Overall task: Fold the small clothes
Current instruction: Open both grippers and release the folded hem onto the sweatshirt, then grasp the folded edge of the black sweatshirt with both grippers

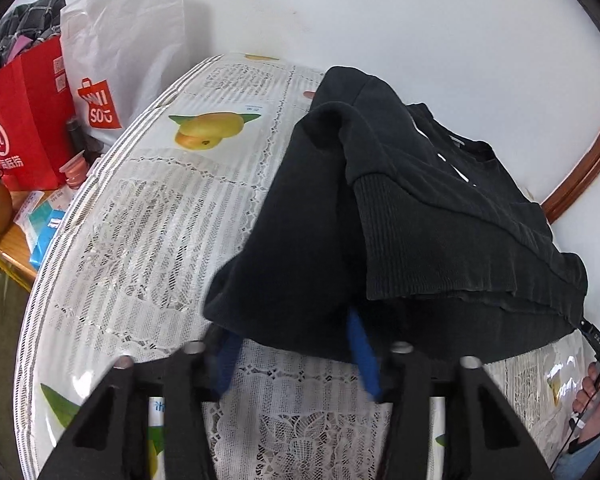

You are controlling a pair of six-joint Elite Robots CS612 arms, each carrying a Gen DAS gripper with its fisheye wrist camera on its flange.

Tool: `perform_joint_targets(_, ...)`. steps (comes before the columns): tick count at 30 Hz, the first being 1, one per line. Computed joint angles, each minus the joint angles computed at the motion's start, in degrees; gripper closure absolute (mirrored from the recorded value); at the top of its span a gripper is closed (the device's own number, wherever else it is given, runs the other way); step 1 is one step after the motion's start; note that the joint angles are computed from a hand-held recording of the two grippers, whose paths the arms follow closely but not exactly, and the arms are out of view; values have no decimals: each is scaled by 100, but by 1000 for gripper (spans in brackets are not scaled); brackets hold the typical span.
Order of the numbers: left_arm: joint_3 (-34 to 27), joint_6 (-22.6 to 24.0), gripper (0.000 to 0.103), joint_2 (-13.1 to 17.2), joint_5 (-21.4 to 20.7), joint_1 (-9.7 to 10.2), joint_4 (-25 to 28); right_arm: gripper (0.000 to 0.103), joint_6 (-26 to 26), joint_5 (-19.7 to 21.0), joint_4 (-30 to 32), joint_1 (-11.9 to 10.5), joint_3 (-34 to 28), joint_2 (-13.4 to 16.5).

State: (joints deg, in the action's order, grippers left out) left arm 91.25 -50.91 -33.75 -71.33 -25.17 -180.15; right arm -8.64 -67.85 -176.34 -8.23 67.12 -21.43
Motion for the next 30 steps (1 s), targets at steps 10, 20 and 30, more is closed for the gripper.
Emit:
perform_joint_targets(10,339,41,91,-202,173,-166,64,89,-27,258,-304,-116,543,-221)
perform_joint_targets(20,934,200,89,-431,208,-444,-157,88,-326,-44,-558,-185,1255,-556)
perform_joint_targets(30,1221,344,65,-595,414,-605,-394,81,-170,777,-1458,-283,1987,-940)
